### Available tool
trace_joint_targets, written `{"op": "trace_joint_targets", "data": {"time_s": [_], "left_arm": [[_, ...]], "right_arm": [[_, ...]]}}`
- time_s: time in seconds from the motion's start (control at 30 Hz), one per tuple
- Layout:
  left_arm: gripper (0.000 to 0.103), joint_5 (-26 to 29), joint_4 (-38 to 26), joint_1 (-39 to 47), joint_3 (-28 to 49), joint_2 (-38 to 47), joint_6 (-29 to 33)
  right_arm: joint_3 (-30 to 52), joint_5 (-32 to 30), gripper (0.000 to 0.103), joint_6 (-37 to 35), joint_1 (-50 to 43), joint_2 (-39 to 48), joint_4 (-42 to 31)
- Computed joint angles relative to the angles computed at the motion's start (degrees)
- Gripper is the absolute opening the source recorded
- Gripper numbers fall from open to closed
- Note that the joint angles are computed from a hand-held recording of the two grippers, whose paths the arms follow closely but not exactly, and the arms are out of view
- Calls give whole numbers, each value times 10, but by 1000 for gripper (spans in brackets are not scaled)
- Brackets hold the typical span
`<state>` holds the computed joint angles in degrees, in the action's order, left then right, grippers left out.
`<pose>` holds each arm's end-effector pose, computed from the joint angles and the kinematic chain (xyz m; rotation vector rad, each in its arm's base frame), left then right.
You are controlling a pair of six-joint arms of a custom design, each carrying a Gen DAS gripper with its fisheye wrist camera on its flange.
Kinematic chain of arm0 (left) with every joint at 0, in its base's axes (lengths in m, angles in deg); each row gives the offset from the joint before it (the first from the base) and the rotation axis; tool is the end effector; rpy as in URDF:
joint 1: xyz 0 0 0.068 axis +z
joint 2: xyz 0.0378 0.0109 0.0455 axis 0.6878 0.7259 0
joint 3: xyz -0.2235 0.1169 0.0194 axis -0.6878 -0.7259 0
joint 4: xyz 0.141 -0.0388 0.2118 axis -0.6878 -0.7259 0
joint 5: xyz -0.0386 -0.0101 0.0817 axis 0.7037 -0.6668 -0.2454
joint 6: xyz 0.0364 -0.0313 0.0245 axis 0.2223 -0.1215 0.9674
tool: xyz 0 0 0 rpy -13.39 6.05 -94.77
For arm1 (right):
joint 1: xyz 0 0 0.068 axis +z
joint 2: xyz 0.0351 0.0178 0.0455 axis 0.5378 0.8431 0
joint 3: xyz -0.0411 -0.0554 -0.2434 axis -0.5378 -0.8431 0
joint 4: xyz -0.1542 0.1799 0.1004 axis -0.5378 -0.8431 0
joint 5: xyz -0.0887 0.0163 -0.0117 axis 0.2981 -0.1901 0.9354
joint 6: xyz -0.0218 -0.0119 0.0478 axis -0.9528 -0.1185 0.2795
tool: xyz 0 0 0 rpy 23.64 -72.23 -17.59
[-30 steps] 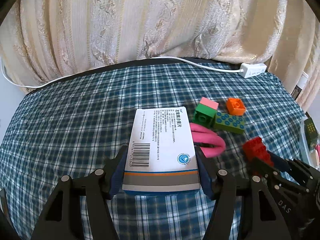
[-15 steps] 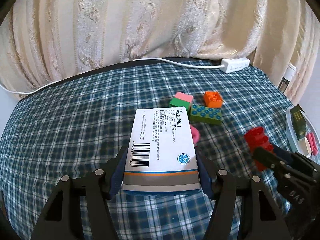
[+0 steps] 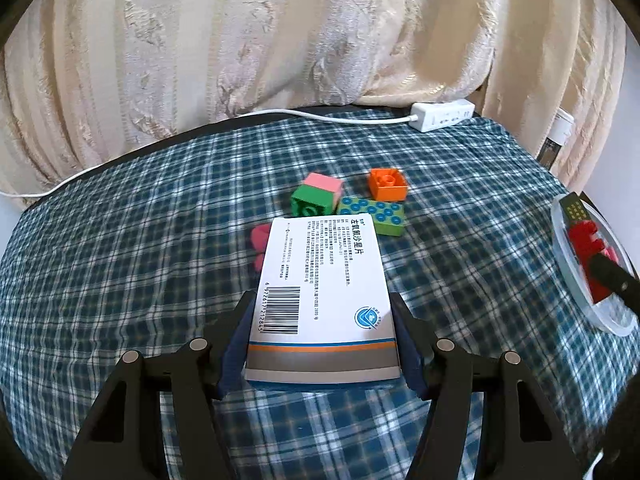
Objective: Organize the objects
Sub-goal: 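Drop the red brick into the bowl with the right tool while the left tool lifts the box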
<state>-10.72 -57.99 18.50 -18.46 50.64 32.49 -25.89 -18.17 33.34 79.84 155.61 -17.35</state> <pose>0.1785 -0.0733 0.1838 0.0273 2.4277 -0.0308 0.1654 0.1615 0.1624 0.0204 2.2506 0.4406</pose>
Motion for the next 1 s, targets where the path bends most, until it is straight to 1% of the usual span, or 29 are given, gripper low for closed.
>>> {"op": "trace_joint_targets", "data": {"time_s": [0.13,0.23,0.37,0.47,0.6,0.73,0.87,1.0], "left_arm": [[65,-14,-6,-30,14,10,-12],[65,-27,-8,-57,25,20,-24],[65,-43,-11,-94,41,38,-40],[65,-55,-12,-123,54,55,-52],[65,-67,-13,-156,75,80,-65],[65,-80,-16,-186,93,101,-78],[65,-94,-22,-213,111,120,-87],[65,-103,-26,-231,129,137,-92]], "right_arm": [[-40,2,35,-2,-47,-86,-41],[-65,-11,35,-9,-90,-143,-68],[-94,-42,36,-32,-166,-202,-98],[-110,-85,36,-58,-239,-230,-108],[-113,-147,36,-97,-325,-210,-88],[-96,-204,36,-138,-397,-143,-50],[-70,-237,36,-164,-432,-76,-23],[-59,-242,36,-173,-439,-54,-15]]}}
